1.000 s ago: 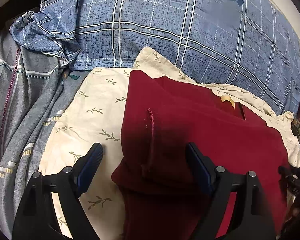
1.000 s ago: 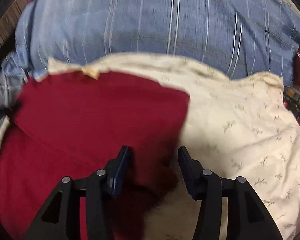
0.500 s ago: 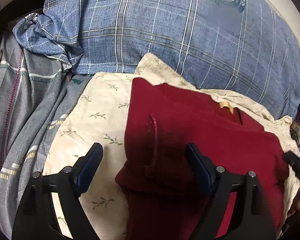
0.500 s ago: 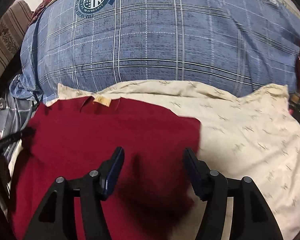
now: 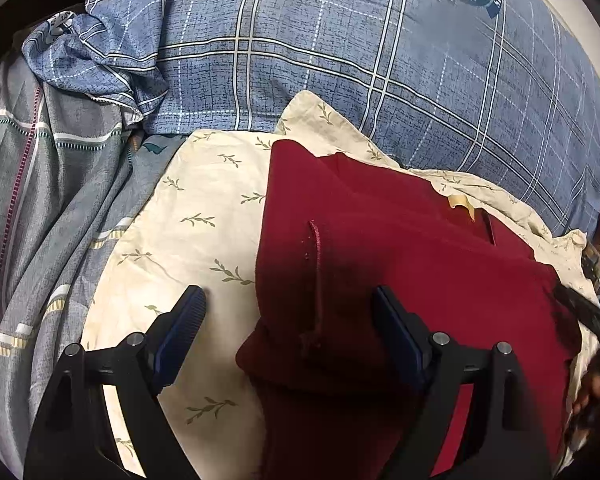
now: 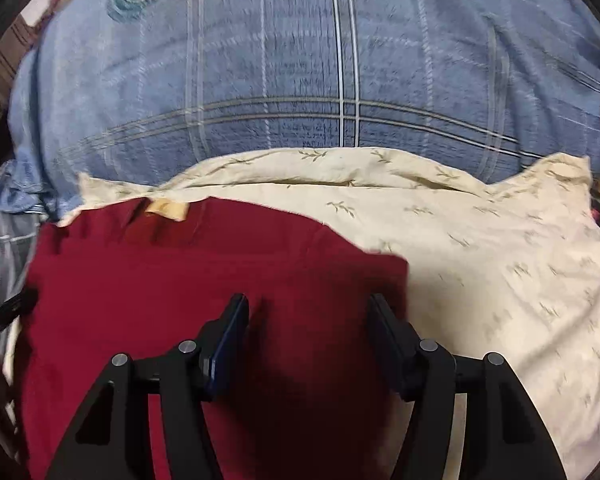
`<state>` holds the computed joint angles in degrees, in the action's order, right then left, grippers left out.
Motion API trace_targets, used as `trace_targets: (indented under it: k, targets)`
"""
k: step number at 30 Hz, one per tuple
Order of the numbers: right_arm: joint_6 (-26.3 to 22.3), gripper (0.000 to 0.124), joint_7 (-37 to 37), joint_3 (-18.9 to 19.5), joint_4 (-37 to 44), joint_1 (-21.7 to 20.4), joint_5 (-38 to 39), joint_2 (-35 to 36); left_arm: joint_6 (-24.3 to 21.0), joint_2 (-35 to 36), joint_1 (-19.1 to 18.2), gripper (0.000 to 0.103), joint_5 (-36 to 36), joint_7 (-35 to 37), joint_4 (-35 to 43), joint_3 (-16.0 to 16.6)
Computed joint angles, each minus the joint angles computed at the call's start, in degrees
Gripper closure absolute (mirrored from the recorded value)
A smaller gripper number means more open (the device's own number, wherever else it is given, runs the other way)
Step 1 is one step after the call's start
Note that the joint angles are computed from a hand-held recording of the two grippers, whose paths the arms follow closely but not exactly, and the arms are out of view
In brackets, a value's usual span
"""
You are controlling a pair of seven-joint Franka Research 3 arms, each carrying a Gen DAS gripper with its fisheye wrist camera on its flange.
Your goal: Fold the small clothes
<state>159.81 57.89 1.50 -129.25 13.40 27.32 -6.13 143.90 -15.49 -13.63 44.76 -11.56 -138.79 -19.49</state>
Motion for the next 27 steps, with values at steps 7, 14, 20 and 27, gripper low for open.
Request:
trace_targets:
  k: [7, 14, 20, 27]
  targets:
    - [1.07, 0.052, -2.84, -2.37, -6.83, 0.26, 2.93, -3.69, -1.93, -1.27, -0.73, 0.018, -0.52, -0.09, -0.25, -0.65]
    - [-4.23, 0.050, -2.77, -2.30, -9.98, -0.38, 1.71, -12.23, -6.45, -6.92, -3.94, 0.018, -4.63, 2.33, -2.94, -2.44]
    - [-7.02, 0.046, -5.22, -3.79, -14.72, 0.22, 2.83, -18.95, -12.02, -10.38, -6.47, 0.018, -7.62, 3.94, -3.48, -4.43]
    - [-4.83, 0.042, -4.91, -4.99, -15.09, 0.34, 6.77, -17.95, -13.61, -16.09, -11.04, 0.018, -11.94, 0.33, -7.37, -6.82]
